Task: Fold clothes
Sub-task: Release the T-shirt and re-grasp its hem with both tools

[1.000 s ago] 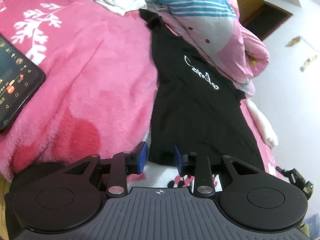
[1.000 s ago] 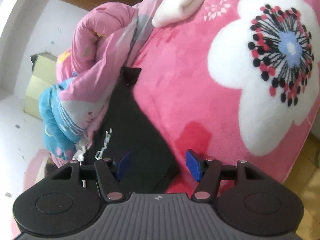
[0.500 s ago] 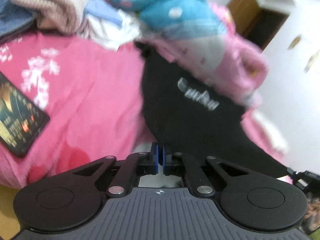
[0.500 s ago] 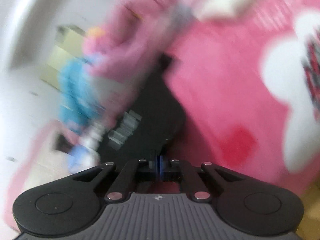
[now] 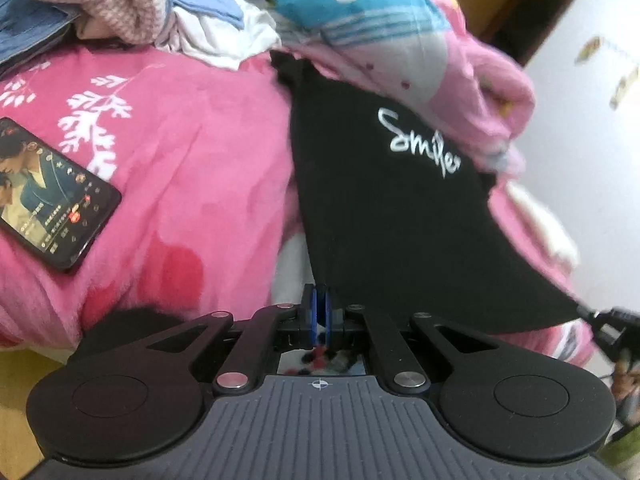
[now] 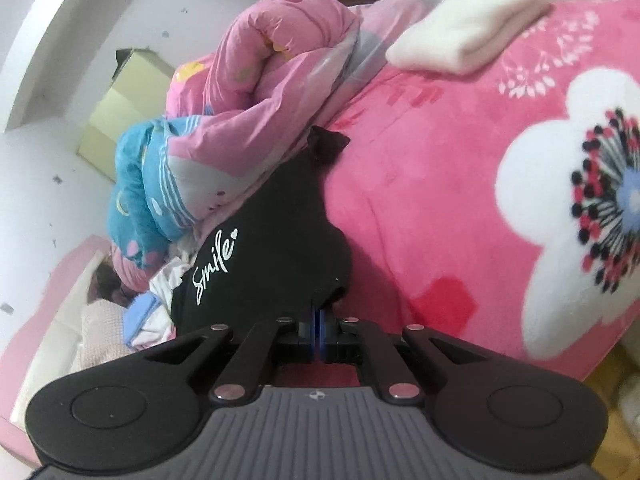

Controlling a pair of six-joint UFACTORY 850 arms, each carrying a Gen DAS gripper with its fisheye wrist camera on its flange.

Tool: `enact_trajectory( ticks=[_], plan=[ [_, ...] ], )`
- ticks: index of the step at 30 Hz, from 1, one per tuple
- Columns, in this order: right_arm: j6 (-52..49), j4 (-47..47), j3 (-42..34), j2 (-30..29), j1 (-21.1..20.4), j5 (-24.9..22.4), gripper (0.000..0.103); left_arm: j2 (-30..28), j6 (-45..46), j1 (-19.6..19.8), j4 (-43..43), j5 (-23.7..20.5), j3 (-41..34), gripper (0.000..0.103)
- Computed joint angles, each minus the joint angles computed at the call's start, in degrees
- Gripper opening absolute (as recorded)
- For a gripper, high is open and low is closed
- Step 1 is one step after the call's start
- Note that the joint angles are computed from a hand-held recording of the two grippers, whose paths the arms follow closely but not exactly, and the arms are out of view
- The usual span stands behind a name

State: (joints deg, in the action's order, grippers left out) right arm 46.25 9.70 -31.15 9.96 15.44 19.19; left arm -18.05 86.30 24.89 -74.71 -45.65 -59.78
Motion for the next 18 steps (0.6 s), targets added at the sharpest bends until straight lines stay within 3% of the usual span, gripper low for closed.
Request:
enact_trajectory(
  ticks=[4,9,16,18],
  plan=[
    [8.3,-5.6,0.9,-1.8,-1.2,-1.4,0.001,-1.8,-4.7,-0.4,3.8,0.9,-0.4,0.002],
    [5.4,-3.2,2.1,-1.4,-1.2,-1.3,0.001,-1.4,-3.8,-0.6,5.6,1.9,0.0,0.002],
    [13.1,-9.3,2.4,-5.4,-2.2,0.6,0.001,-0.7,-0.1,-2.1,6.5,5.7,1.4,0.003],
    [11.1,-7.5,2.5,-4.8,-2.0,-0.2,0.002,-0.5,0.8,-2.4,8.0,6.3,1.3,0.006]
  ],
)
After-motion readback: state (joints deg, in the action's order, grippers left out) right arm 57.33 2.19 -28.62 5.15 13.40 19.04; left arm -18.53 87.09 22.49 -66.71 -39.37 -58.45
